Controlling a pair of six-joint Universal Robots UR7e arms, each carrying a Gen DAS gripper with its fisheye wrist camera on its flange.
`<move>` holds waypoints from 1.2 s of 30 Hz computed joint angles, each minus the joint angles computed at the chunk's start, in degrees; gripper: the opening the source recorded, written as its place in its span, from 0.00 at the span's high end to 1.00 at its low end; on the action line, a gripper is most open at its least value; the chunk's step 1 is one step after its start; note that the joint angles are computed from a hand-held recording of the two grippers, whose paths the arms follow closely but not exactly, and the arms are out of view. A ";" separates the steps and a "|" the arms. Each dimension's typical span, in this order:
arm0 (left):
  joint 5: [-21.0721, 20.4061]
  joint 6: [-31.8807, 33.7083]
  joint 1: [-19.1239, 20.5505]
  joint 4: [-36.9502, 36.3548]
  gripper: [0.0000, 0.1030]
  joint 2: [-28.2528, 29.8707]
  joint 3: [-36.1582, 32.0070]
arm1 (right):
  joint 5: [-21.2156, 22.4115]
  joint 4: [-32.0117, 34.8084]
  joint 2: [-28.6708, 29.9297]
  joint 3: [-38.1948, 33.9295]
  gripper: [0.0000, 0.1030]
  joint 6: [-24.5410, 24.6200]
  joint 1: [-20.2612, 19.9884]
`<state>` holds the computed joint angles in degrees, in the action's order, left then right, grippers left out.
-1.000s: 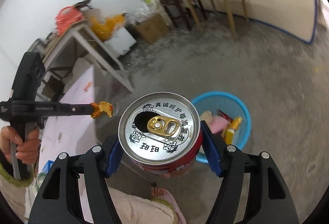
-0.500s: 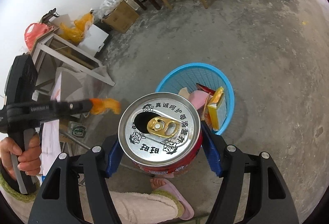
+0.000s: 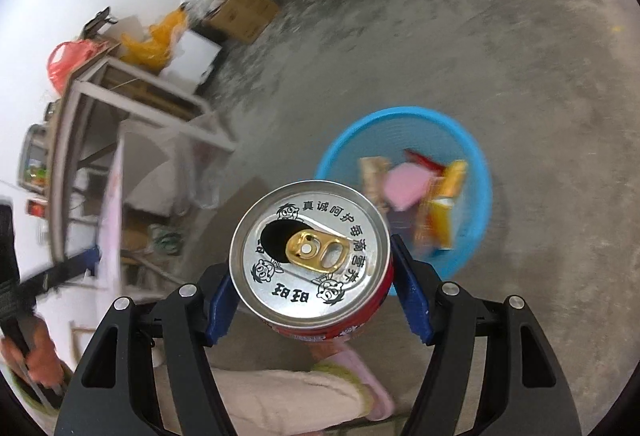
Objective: Collect trash
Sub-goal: 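Open both grippers over the blue wastebasket to drop the items, then bring both tools back over the table toward the green bottle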
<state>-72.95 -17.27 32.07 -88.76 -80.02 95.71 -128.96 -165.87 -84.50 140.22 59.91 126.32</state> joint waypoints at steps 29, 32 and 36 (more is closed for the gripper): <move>15.62 -23.04 -20.68 19.75 0.28 -39.41 8.88 | -11.75 13.89 10.83 -15.30 0.16 -5.46 17.96; 14.95 -28.74 -24.26 22.60 0.28 -43.92 10.48 | -9.76 8.29 15.85 -20.87 0.13 -16.82 20.40; 13.41 -37.89 -28.22 27.77 0.28 -49.04 11.93 | -1.97 3.97 22.13 -27.40 0.13 -27.24 21.20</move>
